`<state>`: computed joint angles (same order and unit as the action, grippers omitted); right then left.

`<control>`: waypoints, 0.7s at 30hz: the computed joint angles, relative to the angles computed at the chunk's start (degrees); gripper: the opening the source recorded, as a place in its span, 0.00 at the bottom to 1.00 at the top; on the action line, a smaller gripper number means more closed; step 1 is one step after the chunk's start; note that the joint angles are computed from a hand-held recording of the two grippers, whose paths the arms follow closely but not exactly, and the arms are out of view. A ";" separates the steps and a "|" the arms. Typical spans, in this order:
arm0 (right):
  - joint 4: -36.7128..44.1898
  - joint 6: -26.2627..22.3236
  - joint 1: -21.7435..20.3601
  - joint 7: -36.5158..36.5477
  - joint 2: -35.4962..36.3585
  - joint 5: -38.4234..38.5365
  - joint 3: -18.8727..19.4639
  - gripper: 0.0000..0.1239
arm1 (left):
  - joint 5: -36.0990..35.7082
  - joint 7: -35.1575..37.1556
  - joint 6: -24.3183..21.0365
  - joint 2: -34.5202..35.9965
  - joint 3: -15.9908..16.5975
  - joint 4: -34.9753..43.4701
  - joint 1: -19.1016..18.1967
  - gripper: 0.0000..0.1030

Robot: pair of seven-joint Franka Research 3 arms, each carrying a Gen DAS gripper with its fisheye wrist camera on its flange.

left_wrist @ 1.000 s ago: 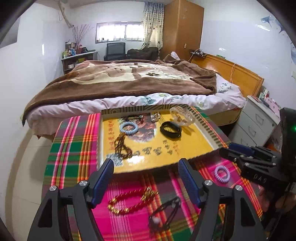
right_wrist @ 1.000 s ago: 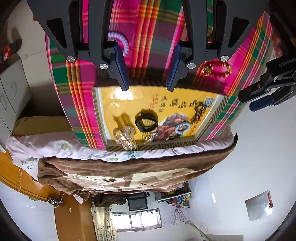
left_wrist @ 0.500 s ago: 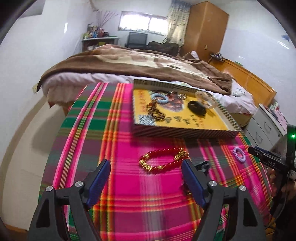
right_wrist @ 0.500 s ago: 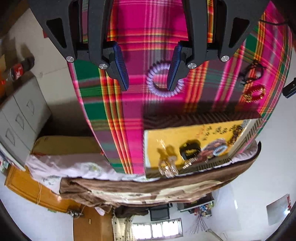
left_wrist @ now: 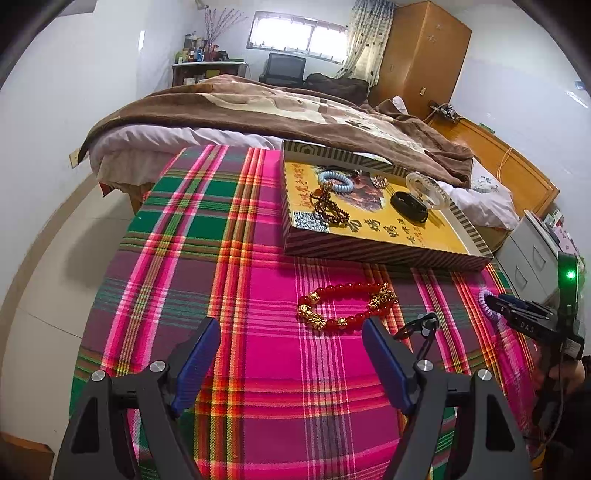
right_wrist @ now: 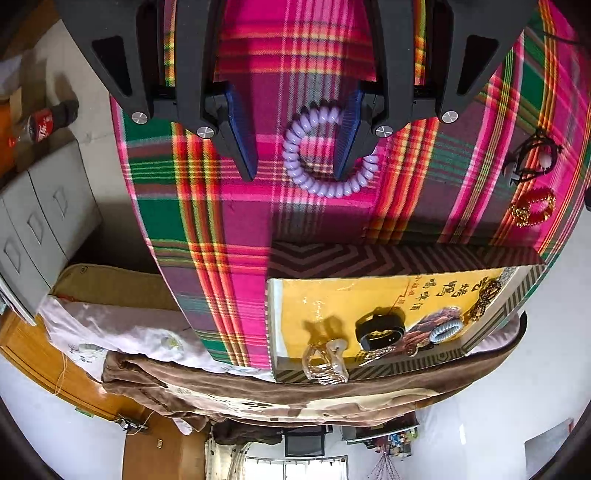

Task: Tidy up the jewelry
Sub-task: 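Move the right tool to the lavender coil bracelet and grasp it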

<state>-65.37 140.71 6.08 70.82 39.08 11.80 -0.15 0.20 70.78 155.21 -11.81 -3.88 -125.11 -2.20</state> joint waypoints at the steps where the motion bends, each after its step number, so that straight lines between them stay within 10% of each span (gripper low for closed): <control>1: -0.41 0.45 0.01 -0.13 -0.17 0.08 0.07 0.35 | -0.08 0.09 -0.19 0.39 0.00 0.30 -0.05 0.76; 5: -1.55 1.61 -0.08 -0.82 -0.73 0.82 0.54 0.10 | -1.68 2.12 -1.29 1.92 0.15 1.98 -0.58 0.76; 21: -4.80 3.87 -2.21 -2.38 -2.87 7.27 2.40 0.08 | -3.35 12.80 -4.56 13.34 -3.60 15.27 -1.65 0.63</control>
<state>-70.17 144.58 3.87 68.44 36.21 19.07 2.25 -3.15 83.58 150.65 1.54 -7.48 -109.84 -3.85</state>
